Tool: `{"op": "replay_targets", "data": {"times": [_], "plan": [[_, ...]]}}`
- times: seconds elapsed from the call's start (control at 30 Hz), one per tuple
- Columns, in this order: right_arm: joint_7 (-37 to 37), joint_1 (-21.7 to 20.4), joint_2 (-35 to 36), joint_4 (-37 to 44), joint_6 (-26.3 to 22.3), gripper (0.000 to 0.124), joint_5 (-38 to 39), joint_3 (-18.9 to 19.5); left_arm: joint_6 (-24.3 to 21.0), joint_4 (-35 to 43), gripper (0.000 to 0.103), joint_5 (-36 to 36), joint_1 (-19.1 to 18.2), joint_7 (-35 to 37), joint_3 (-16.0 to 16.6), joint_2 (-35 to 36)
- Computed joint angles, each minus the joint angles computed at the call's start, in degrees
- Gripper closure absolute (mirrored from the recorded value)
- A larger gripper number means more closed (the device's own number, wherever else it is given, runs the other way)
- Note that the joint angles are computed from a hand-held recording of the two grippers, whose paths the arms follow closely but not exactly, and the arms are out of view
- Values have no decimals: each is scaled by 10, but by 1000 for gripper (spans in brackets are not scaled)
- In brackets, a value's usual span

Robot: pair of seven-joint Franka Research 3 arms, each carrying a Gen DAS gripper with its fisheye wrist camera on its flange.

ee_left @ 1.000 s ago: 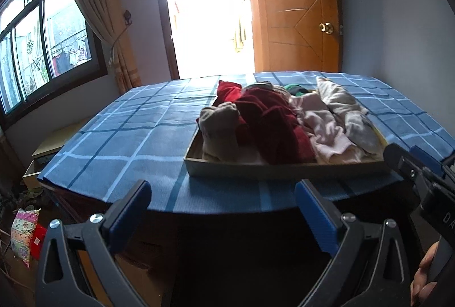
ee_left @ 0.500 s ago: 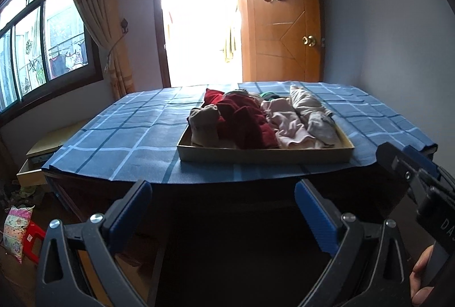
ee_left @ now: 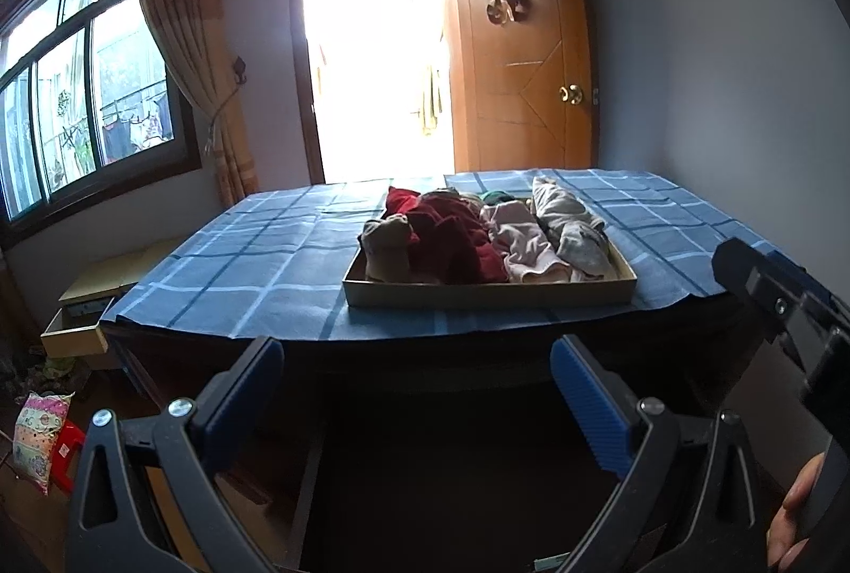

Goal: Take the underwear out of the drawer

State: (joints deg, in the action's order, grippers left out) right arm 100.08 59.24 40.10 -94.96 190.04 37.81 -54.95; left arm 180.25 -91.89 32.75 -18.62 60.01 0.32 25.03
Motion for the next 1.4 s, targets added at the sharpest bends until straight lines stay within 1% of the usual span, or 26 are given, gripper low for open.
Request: {"op": "replay_targets", "data": {"times": [0.07,0.2,0.33,0.43,0.63,0.77,0.93,1.13,1.2,1.3,1.4], "plan": [[-7,-1,-12,-5,8,44,-2,9,5,-4,1,-5,8,5,-8,-3],[-26,15,-8,-7,12,44,16,-7,10,-6,1,4,-12,-8,16,-6],[-37,21,-6,-6,10,44,30,-12,15,-11,1,5,-10,-9,14,-11],[-38,23,-8,-7,9,44,33,-13,19,-14,1,11,-20,-17,26,-14],[-45,24,-9,-9,13,44,42,-13,17,-15,1,12,-17,-18,22,-16],[-52,22,-11,-8,14,44,45,-9,19,-17,1,19,-26,-27,34,-17],[-56,23,-10,-7,13,44,50,-9,12,-15,1,13,-11,-19,15,-16],[-59,21,-13,-7,14,44,50,-6,13,-12,1,13,-10,-18,14,-14],[-60,22,-13,-8,14,44,51,-6,13,-11,1,16,-16,-22,22,-14],[-62,22,-12,-6,14,44,53,-6,12,-11,1,14,-13,-21,17,-13],[-63,20,-13,-6,14,44,53,-4,13,-10,1,17,-18,-26,23,-13]]}}
